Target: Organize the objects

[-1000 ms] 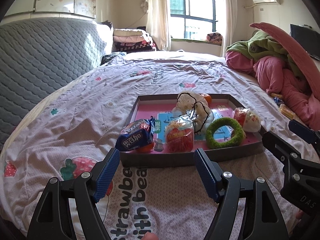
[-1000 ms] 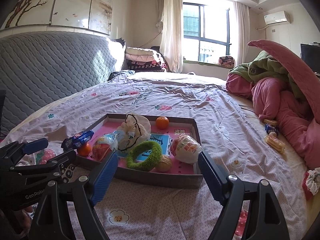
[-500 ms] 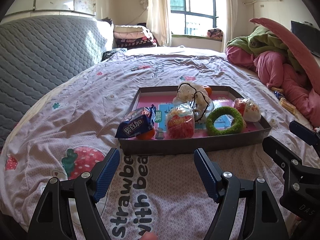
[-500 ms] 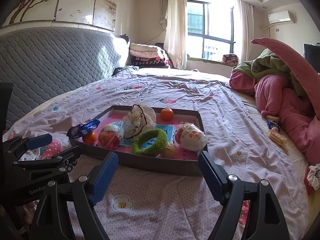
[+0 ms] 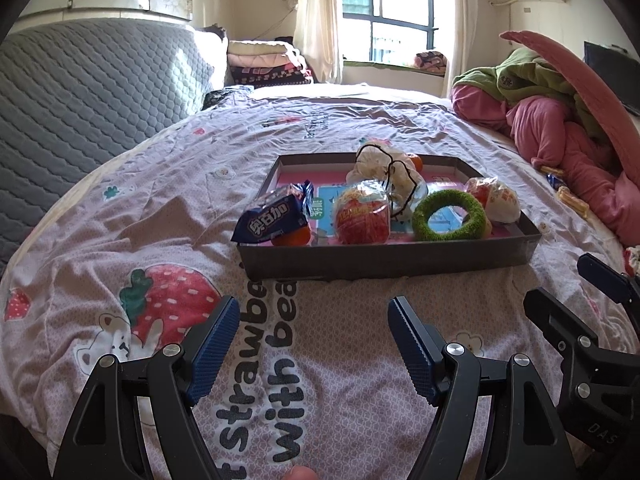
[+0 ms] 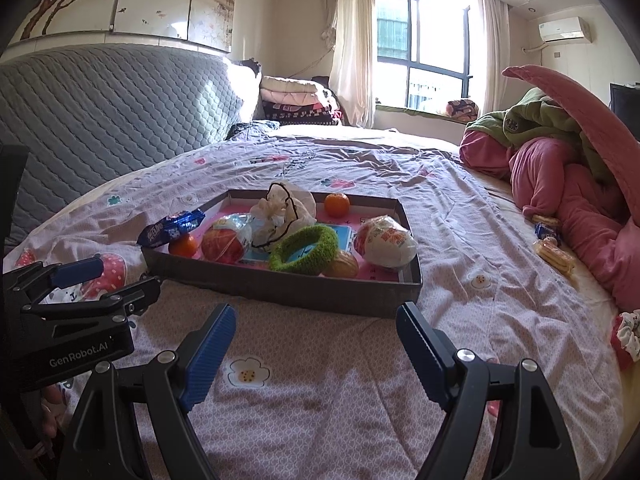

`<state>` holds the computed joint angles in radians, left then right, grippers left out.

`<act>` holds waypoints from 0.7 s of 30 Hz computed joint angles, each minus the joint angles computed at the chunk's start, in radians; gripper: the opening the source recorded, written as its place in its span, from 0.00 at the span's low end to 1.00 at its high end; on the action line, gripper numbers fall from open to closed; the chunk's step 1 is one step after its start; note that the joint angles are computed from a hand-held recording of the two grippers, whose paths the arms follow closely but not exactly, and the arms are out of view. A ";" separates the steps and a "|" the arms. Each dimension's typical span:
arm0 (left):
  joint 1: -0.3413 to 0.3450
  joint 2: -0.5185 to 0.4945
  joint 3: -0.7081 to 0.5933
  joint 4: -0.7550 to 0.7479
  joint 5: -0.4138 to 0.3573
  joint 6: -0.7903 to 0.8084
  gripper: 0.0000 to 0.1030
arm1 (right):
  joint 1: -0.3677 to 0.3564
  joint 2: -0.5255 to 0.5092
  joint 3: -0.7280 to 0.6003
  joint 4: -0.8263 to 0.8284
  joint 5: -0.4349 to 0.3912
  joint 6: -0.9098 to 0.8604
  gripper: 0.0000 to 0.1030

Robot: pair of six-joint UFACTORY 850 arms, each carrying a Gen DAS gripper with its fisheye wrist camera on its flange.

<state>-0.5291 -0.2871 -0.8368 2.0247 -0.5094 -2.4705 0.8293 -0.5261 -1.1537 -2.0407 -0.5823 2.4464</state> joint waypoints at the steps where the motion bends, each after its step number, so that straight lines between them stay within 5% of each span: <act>1: -0.001 -0.002 0.002 -0.003 0.000 0.005 0.75 | 0.003 -0.001 0.003 0.002 -0.007 0.000 0.79; 21: -0.007 -0.028 0.032 0.072 0.017 -0.071 0.75 | 0.009 -0.031 0.008 0.037 -0.015 -0.017 0.79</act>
